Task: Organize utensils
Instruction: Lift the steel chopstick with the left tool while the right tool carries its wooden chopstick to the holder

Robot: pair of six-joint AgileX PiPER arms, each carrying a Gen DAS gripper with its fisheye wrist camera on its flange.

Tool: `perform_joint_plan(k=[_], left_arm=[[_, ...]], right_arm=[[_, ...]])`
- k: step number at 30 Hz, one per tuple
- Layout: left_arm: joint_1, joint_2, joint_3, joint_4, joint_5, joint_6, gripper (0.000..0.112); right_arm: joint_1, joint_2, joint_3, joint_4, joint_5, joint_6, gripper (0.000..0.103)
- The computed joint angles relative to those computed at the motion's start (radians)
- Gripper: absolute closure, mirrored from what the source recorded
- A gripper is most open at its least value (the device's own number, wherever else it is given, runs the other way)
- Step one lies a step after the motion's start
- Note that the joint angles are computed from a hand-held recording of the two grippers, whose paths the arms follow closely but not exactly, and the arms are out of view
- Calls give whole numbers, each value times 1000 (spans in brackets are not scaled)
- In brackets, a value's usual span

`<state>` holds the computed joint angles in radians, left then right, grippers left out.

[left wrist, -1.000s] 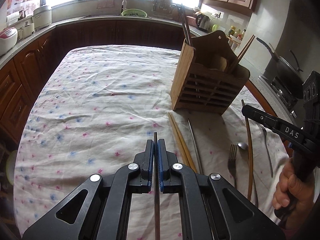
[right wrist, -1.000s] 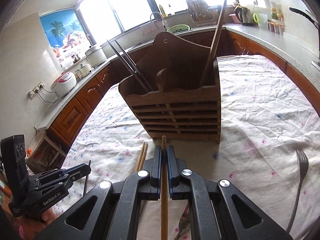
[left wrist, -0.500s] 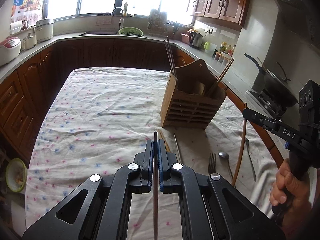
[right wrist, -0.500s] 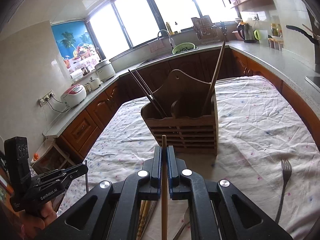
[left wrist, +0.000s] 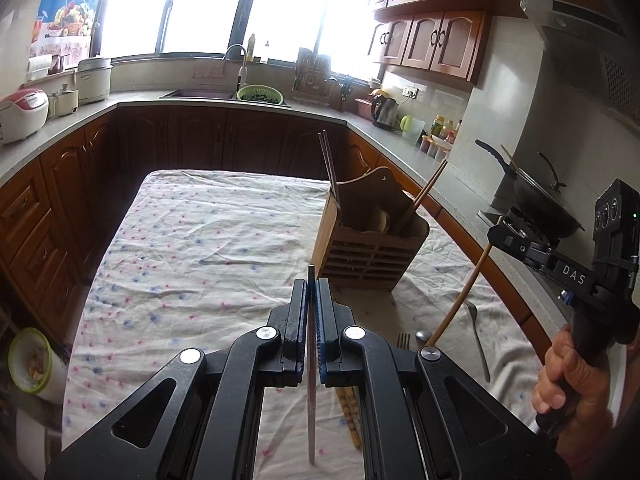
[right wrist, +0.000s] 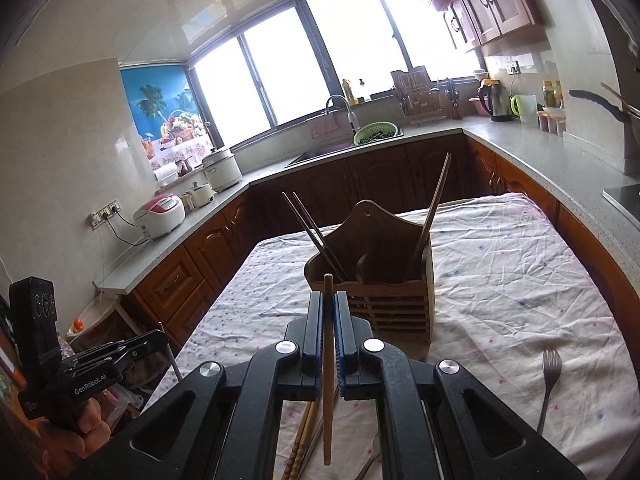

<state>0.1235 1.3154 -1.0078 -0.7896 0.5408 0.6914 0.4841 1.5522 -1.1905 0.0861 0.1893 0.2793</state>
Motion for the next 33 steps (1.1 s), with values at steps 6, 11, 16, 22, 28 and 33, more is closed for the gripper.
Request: perform_joint_plan(k=[6, 11, 16, 22, 28, 33], left_arm=[[-2, -4, -21, -16, -3, 5, 109], [-17, 6, -48, -9, -10, -10, 109], [-27, 18, -74, -9, -15, -17, 109], [-36, 35, -107, -5, -20, -28, 109], [-54, 59, -161, 10, -27, -53, 109], [-70, 91, -237, 28, -31, -78, 109]], right_arm=[[-9, -5, -11, -13, -4, 2, 98], [-19, -8, -18, -17, -7, 4, 98], [-31, -5, -30, -4, -7, -12, 98], [-49, 3, -38, 42, -19, -56, 98], [-70, 17, -71, 85, -15, -102, 98], [-85, 36, -130, 56, -5, -90, 98]])
